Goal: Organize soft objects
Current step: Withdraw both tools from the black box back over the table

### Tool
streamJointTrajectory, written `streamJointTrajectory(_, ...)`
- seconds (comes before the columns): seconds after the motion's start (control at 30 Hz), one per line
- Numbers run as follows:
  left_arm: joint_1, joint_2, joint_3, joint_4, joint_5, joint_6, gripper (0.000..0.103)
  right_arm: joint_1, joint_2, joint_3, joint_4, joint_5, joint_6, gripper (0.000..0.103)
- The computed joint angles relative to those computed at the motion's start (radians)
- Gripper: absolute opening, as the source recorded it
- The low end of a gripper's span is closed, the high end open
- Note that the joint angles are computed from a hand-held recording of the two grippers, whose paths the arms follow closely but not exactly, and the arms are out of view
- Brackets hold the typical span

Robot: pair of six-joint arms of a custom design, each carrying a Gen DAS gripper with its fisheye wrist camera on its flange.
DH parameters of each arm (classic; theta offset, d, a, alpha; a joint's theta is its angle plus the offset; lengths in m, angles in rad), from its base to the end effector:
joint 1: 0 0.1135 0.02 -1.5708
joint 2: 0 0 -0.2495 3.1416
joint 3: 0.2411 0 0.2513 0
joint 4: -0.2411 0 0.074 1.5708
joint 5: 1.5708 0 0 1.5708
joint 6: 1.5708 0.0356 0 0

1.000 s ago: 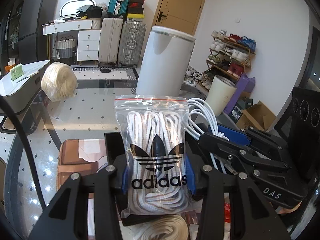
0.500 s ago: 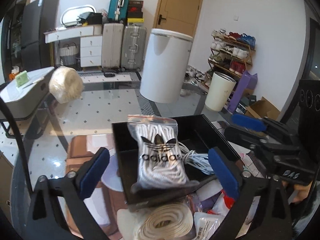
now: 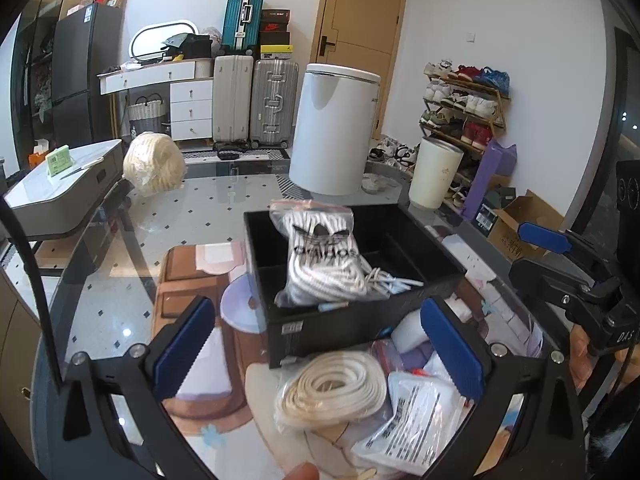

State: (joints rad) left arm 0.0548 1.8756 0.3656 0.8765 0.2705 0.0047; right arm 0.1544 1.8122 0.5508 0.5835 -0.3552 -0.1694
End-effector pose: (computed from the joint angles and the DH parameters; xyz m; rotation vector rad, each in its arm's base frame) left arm 0.2570 0.0046 0.0475 0.0958 2.1880 -0.2643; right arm 0.2893 0.0576 0.0742 -0.5458 2.1592 0.3903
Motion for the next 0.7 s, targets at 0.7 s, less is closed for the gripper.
streamJointTrajectory(0.7, 0.106, 0.001, -0.221, 0.226, 0.077, 0.11, 0.103, -0.02, -0.04, -0.155, -0.022, -0.064, 0.005, 0.102)
